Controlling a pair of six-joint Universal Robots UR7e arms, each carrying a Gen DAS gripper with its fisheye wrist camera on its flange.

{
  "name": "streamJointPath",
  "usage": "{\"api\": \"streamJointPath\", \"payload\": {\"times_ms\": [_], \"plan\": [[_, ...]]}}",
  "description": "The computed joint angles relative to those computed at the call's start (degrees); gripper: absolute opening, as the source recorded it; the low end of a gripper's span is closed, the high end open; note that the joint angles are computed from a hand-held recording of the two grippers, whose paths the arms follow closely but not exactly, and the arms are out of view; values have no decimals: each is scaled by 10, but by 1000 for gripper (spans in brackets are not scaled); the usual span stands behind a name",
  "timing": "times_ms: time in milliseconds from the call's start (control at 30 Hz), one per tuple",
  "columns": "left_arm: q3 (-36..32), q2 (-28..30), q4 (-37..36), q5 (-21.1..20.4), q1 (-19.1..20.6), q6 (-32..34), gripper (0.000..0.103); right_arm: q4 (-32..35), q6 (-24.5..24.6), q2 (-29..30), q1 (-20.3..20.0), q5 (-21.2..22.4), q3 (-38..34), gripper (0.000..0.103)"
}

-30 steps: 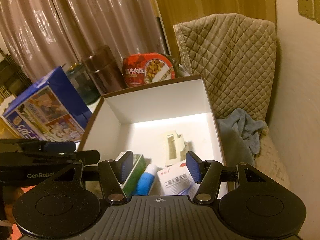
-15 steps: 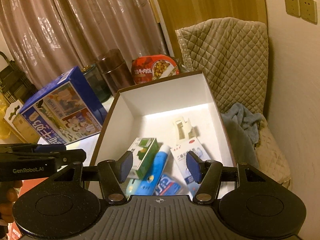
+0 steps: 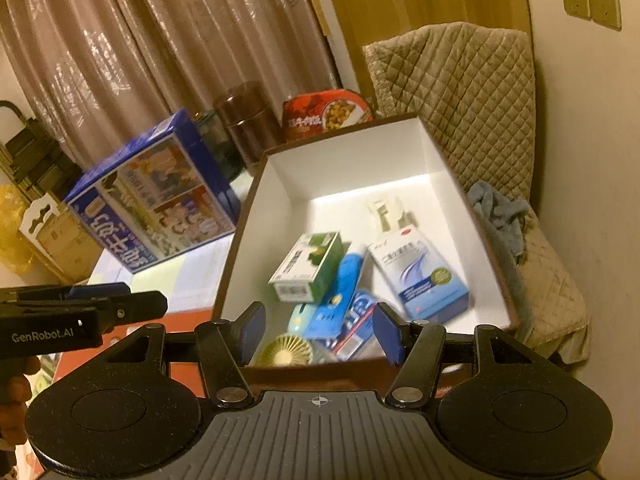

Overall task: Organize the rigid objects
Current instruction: 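Withdraw both tools from the box back over the orange mat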

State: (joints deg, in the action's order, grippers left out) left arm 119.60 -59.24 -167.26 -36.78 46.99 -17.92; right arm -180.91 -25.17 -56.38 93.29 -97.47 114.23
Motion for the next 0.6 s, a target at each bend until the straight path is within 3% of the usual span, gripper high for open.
{"api": "streamJointPath", "payload": {"times_ms": [600], "plan": [[130,-133,99,7,-30,-129,56,-3,8,10,35,-8,61,56]]}}
